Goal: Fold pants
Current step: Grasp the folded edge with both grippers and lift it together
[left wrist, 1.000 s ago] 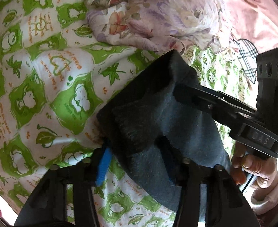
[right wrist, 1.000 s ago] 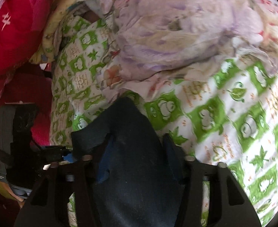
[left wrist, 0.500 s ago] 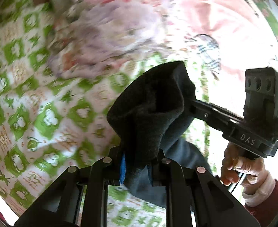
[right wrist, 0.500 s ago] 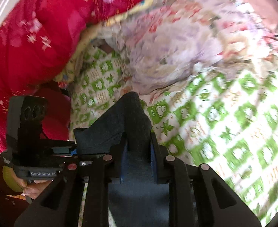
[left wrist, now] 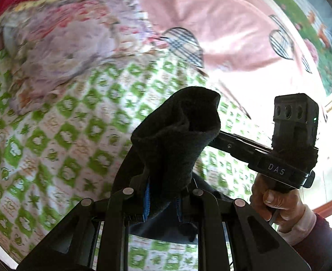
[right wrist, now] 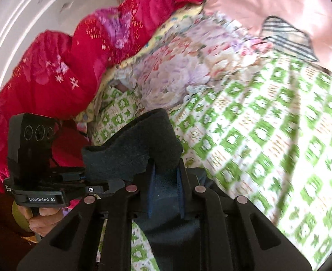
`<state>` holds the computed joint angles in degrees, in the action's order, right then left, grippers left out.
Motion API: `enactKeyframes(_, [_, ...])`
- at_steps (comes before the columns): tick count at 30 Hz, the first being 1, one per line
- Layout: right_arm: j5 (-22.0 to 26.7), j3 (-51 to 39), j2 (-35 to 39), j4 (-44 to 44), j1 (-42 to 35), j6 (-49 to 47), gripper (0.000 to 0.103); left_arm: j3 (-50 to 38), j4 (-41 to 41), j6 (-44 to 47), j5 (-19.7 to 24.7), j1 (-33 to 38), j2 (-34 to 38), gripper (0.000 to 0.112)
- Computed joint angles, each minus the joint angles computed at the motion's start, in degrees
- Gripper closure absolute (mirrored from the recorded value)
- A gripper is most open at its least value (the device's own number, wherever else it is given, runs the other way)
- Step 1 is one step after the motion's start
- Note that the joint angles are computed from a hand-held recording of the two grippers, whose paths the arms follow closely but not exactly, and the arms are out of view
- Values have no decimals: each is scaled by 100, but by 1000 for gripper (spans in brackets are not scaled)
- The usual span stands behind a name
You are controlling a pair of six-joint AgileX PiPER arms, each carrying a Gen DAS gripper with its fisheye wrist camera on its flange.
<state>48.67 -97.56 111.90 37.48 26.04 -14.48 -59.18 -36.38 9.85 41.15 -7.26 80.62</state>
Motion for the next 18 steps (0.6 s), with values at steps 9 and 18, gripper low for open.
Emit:
enactKeyframes(9, [-568, 1976, -1572, 326, -507, -323, 85, -232, 518, -836, -224, -1305, -19, 96])
enactKeyframes(18, [-778, 3385, -2791, 545, -1079, -504, 85, -586, 1401, -1864, -479, -2613, 308, 96])
